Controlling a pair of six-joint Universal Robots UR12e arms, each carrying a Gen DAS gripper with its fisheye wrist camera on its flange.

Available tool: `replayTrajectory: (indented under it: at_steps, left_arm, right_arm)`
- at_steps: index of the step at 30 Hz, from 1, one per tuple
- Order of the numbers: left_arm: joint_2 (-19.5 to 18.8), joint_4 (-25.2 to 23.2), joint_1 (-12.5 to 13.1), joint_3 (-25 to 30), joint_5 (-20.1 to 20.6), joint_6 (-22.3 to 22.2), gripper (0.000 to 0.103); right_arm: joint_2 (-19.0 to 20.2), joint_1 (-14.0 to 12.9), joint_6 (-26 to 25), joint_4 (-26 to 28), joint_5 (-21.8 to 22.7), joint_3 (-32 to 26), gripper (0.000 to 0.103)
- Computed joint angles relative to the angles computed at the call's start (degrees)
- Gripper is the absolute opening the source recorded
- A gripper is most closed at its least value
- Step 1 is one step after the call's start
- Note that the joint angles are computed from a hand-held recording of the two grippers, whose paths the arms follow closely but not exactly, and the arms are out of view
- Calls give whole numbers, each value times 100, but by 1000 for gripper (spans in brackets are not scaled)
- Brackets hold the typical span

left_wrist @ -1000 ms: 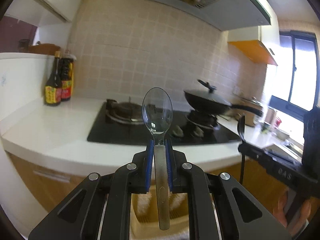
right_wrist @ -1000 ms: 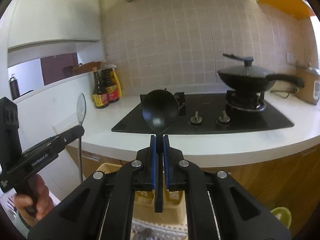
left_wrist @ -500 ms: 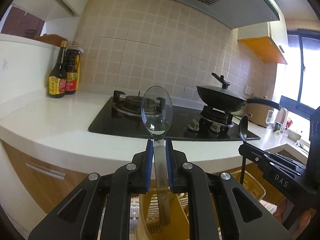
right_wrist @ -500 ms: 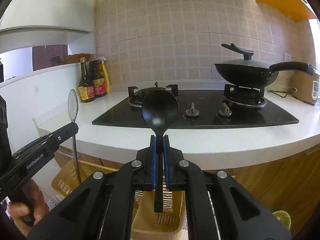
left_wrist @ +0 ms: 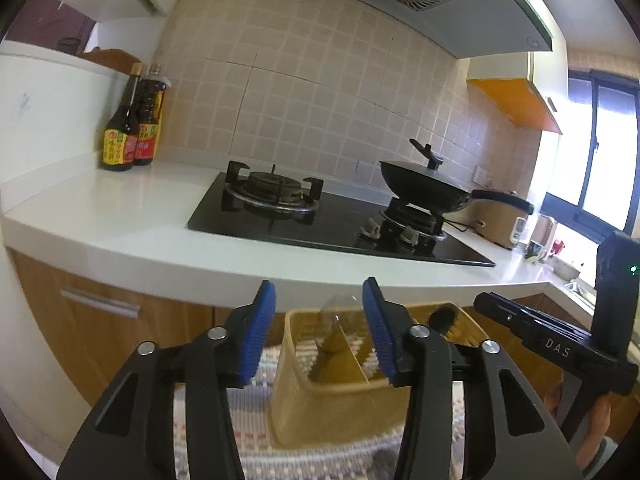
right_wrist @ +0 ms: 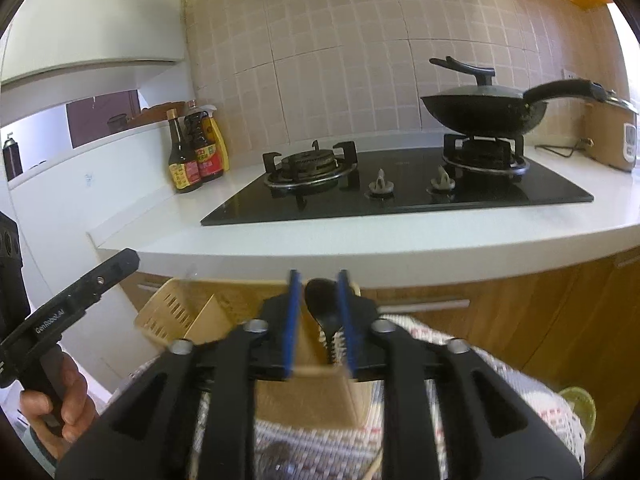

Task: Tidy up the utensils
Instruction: 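Lift the clear spoon and black spoon and drop both into the beige caddy, then lower the left gripper onto a metal spoon while the right gripper grasps a chopstick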

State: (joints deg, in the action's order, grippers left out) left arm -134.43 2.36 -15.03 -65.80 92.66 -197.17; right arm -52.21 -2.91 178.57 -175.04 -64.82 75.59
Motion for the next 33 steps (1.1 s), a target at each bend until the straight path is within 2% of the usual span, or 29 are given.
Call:
replayTrajectory:
  at_steps: [2, 6, 9, 13, 15, 18, 19, 22, 26, 27, 30, 33]
  left_arm:
    - [122, 37, 4, -188, -47, -35, 52]
    - [404, -41, -14, -575, -39, 11, 52]
    - [566, -174, -18, -775, -71, 39, 52]
    - [790, -806, -3, -987, -186, 56, 52]
    - [852, -1315, 16, -1000, -320, 74, 52]
    - [879, -2343, 42, -925, -609, 96, 50]
    - [865, -2726, 50, -877, -743, 114, 50]
    - [801, -3327, 59, -816, -1031, 278, 50]
    - [711, -3979, 55, -685, -1141, 421, 50]
    - [685, -4146, 64, -644, -1207, 438, 47]
    - [641, -4341, 77, -621, -1324, 497, 43]
    - [601, -4537, 102, -570, -1455, 522, 40]
  right_arm:
    - [-96, -19, 9, -138, 10, 166, 54]
    - [-346, -20, -155, 66, -64, 437, 54]
    - [-531, 9, -301, 479, -303, 565, 54]
    - [-640, 39, -424, 1311, -604, 531, 54]
    - [-651, 53, -549, 1903, -784, 449, 54]
    - [-560, 39, -689, 3269, -891, 158, 52]
    - [-527, 15, -702, 3600, -826, 101, 50]
    - [-387, -39, -645, 4425, -752, -110, 40]
    - [-180, -80, -464, 5111, -687, -372, 34]
    - [-123, -76, -417, 5227, -711, -443, 30]
    - [9, -23, -307, 5349, -909, -636, 25]
    - [87, 38, -228, 5389, -1079, -754, 24]
